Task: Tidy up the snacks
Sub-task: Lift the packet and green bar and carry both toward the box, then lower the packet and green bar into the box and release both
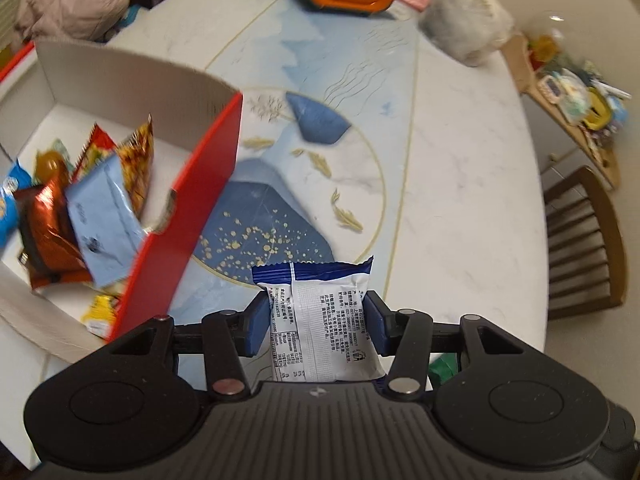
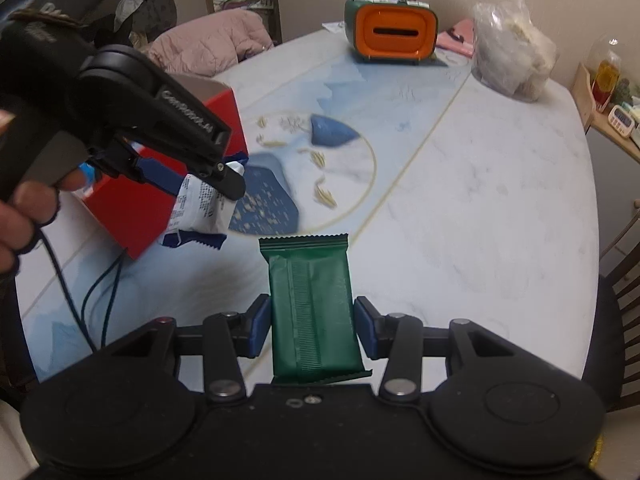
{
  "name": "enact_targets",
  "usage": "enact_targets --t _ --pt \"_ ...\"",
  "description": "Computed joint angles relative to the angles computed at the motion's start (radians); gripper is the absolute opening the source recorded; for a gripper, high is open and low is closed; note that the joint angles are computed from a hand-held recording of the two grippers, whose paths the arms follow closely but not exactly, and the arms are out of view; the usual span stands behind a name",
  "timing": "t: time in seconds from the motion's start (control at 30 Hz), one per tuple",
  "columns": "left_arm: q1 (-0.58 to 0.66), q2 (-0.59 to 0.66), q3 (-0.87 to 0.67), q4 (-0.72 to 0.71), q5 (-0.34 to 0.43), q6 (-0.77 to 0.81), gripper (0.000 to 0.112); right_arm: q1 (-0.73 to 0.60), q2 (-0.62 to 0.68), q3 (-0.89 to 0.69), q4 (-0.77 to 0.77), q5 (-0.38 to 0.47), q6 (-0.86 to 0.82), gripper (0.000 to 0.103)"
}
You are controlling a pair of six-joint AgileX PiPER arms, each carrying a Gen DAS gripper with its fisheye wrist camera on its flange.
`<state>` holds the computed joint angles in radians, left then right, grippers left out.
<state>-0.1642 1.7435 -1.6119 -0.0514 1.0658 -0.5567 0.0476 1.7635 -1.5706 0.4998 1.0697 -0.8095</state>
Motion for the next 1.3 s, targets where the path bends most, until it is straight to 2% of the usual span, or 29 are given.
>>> enact_targets --t 0.3,0.6,0.8,1.0,1.3 --pt "0.143 -0.16 0.065 -0.057 0.052 0.236 0.049 0.155 -0.077 -0.005 -0.053 -0.047 0.178 0.043" --pt "0.407 -0.221 0.1 -0.16 0.076 0.509 0.049 0.359 -0.067 -0.058 -0.164 -0.119 0.394 0.043" --pt "0.569 -0.194 0.067 -0.203 0.083 0.656 0.049 0.485 0.009 -0.167 -0.26 -0.129 0.527 0.043" --pt "0.681 -0.112 -0.003 -0.212 0.09 0.766 0.049 0.584 0.13 -0.33 -0.357 -0.096 0.641 0.043" --pt "0.729 0.026 -0.093 -0.154 0.064 0.865 0.049 0.688 0.335 -0.593 -0.474 0.003 0.747 0.043"
